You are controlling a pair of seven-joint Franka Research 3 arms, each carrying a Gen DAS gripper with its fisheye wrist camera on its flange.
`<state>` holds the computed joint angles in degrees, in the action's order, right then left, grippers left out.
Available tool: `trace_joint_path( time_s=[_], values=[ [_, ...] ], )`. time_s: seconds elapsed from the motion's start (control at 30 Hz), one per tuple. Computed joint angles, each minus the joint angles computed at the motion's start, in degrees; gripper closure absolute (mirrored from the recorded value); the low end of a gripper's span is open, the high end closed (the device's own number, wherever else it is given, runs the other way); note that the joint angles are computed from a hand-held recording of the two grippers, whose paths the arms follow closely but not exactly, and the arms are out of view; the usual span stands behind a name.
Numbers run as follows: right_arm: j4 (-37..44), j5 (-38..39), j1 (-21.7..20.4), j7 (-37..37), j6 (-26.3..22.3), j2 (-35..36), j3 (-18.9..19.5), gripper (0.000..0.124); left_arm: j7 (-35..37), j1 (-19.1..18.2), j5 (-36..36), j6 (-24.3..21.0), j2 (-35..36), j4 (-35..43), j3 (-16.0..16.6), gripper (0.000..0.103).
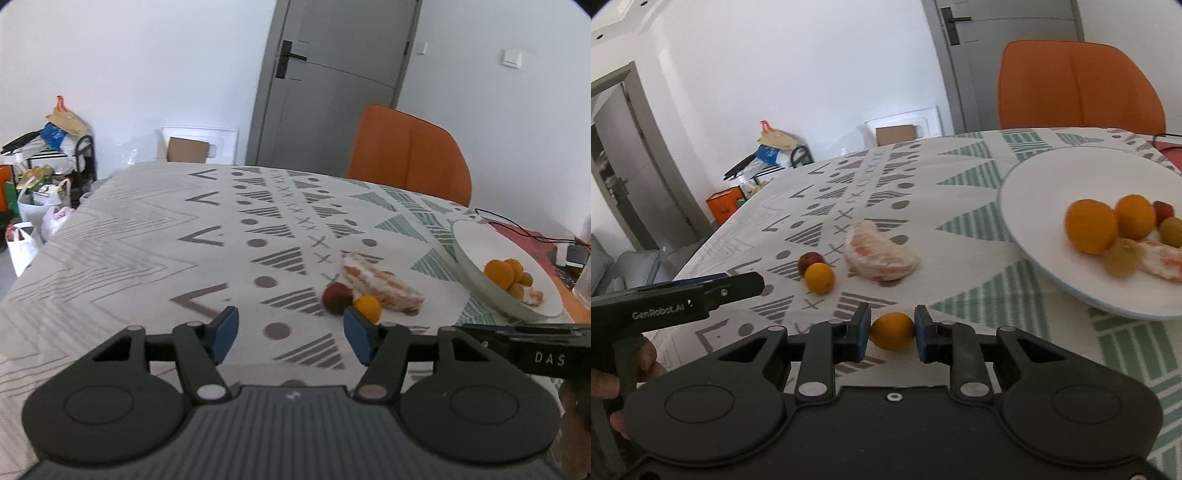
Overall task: Organize fruits
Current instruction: 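Grasp a small orange fruit with the right gripper, then grasp the red plum with the left gripper while the right holds the small orange, then carry both fruits over the white plate and open both grippers to release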
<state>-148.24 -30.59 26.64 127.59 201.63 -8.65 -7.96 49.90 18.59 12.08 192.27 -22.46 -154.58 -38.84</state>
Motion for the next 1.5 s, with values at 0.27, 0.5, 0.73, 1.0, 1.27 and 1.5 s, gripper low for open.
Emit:
trace_joint_path(
  time_s=[0.27,0.5,0.73,1.0,1.27,1.5],
  values=[
    [-1.68,3.55,-1.14,-2.52,0.87,-1.42,0.46,0.1,2.43,3.63,-0.91,0.34,4.82,4.16,-4.22,0.055],
    [-2.31,6.73,-1.29,-5.06,1.11,-1.72,0.77,0.1,5.84,9.44,-4.23,1.05,8.03,7.06,-10.83,0.06],
    [-2.43,9.01,-1.36,-6.6,1.01,-1.59,1.19,0.1,7.84,10.92,-8.86,0.82,9.93,8.07,-12.23,0.076],
    [-2.88,10.66,-1.43,-7.67,1.56,-1.38,1.64,0.1,9.39,-2.33,-7.09,0.19,10.48,6.17,0.64,0.083],
    [-5.24,15.59,-2.81,-11.51,3.22,-3.67,3.56,0.1,7.29,-1.23,-6.0,-0.62,6.53,4.82,-0.36,0.083],
    [-6.97,20.48,-3.17,-15.32,4.42,-5.85,4.25,0.1,4.59,-1.33,-3.81,0.07,3.82,4.34,-0.55,0.083]
  ],
)
